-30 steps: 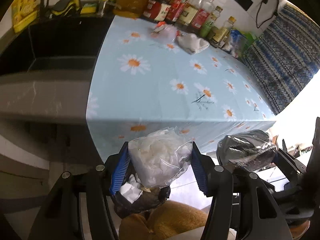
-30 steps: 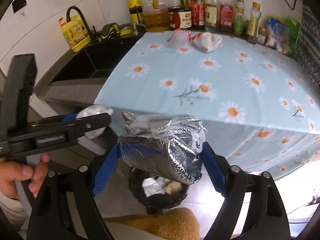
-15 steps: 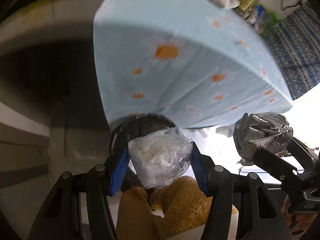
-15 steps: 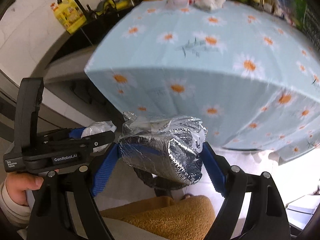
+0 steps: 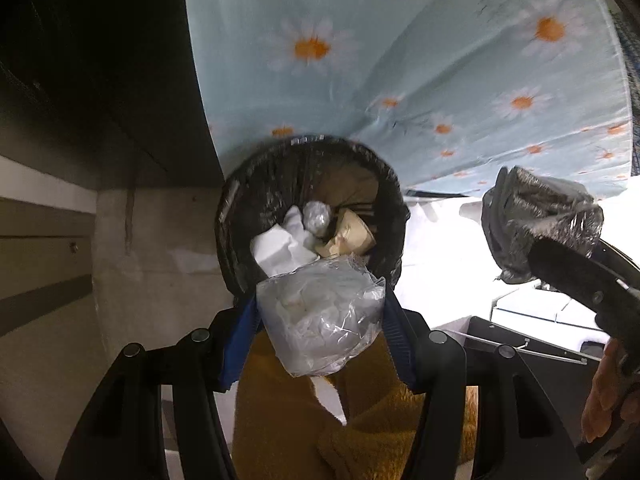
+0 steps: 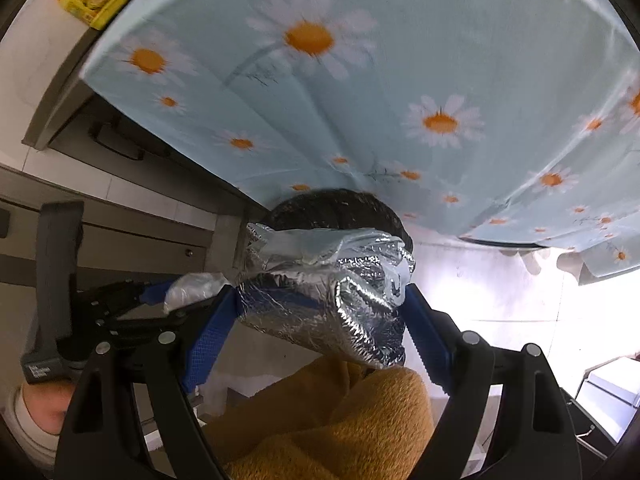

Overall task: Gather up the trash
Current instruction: 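Open the left gripper over the bin while the right gripper releases the foil package in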

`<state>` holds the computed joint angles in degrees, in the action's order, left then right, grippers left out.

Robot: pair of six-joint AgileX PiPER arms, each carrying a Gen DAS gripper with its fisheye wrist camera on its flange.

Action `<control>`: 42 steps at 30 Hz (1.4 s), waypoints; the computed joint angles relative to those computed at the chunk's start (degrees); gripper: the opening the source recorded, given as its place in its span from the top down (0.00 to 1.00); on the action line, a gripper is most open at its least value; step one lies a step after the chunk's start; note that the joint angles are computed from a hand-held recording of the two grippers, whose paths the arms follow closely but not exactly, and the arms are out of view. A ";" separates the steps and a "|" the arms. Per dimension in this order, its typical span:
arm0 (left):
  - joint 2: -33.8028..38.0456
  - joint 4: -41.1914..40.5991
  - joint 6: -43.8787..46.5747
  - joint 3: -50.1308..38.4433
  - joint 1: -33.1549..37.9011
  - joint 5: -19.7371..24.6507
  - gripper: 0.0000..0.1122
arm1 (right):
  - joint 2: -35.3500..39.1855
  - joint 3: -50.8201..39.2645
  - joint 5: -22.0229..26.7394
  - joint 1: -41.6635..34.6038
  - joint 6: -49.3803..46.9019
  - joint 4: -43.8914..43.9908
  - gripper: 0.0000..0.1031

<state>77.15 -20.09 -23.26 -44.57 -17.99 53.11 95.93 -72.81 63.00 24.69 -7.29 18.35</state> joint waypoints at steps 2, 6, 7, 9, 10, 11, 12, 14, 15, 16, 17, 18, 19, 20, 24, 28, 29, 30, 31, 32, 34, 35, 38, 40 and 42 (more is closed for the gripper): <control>1.90 -0.59 0.18 0.38 -0.71 -1.36 0.50 | 1.23 1.12 -1.42 -0.50 -0.59 0.32 0.20; 5.53 -2.65 3.36 0.96 -0.54 -3.96 0.50 | 3.30 3.76 -3.71 -2.27 -2.24 1.75 0.20; 6.10 -2.53 3.49 0.86 -0.67 -4.37 0.50 | 3.72 4.12 -4.18 -2.52 -2.23 2.04 0.20; 7.44 -3.35 4.89 0.90 0.11 -5.56 0.50 | 4.87 4.21 -4.56 -3.51 -3.02 4.28 0.20; 7.95 -3.59 5.45 0.80 0.47 -6.00 0.50 | 5.16 4.34 -4.95 -3.90 -3.43 5.28 0.20; 8.72 -3.70 6.05 0.58 0.70 -6.50 0.50 | 5.38 4.29 -5.50 -3.98 -3.68 5.88 0.20; 9.50 -3.92 6.50 0.33 0.78 -6.99 0.50 | 5.43 4.20 -5.75 -3.77 -3.68 5.90 0.20; 10.54 -4.66 7.64 -0.04 1.35 -7.46 0.50 | 5.31 4.03 -6.87 -3.02 -3.42 5.15 0.20; 10.85 -4.78 7.98 -0.21 1.58 -7.66 0.50 | 5.35 3.82 -7.02 -2.76 -3.58 4.98 0.20; 10.83 -4.68 8.05 -0.43 1.72 -7.63 0.50 | 5.52 3.39 -6.73 -2.69 -4.01 5.23 0.20; 10.87 -4.63 8.34 -0.73 2.02 -7.47 0.50 | 5.64 3.09 -6.55 -2.63 -4.46 5.61 0.20; 10.79 -4.23 8.11 -1.04 2.23 -7.08 0.49 | 5.70 2.82 -6.42 -2.58 -4.65 5.76 0.20; 10.73 -3.52 7.31 -1.30 2.29 -6.82 0.48 | 5.80 2.52 -6.11 -2.76 -5.03 6.35 0.19; 10.44 -2.44 6.01 -1.43 2.46 -6.64 0.41 | 5.84 2.17 -5.75 -3.07 -5.40 7.29 0.17; 9.64 -1.10 4.75 -1.62 3.40 -6.00 0.33 | 3.45 2.87 -7.65 -3.80 -5.48 9.82 0.10; 7.93 -0.94 3.95 -1.45 4.78 -4.83 0.33 | 2.54 2.50 -7.07 -4.07 -5.23 10.17 0.10; 7.46 -0.49 3.53 -1.53 4.72 -4.53 0.33 | 2.36 2.46 -6.94 -3.87 -4.92 9.67 0.10; 7.04 0.01 3.01 -1.76 4.61 -4.12 0.33 | 2.42 1.69 -6.14 -4.08 -4.73 9.55 0.10; 6.48 0.50 2.47 -2.01 4.48 -3.52 0.33 | 2.17 1.67 -5.84 -4.22 -4.72 9.73 0.10; 5.99 0.76 2.37 -2.09 4.52 -3.05 0.33 | 1.80 1.64 -5.70 -4.04 -4.26 9.51 0.10; 5.02 1.57 1.89 -2.60 4.37 -1.97 0.33 | 0.72 1.67 -5.30 -4.04 -3.49 8.86 0.10; 4.73 1.82 1.56 -2.91 4.32 -1.58 0.33 | -0.06 2.14 -5.17 -4.11 -3.21 8.50 0.10; 3.16 2.82 0.25 -3.98 4.25 0.03 0.33 | -1.29 2.05 -4.06 -4.44 -1.88 7.43 0.10; 1.97 4.02 -0.65 -5.42 4.04 1.76 0.33 | -2.43 1.79 -3.36 -4.52 -1.22 6.92 0.10; 0.51 4.69 -0.66 -6.24 4.48 3.01 0.33 | -3.77 1.32 -2.81 -4.20 0.05 5.90 0.10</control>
<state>77.66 -15.40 -23.92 -50.80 -13.50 56.12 92.17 -71.49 60.19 20.49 -7.24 24.26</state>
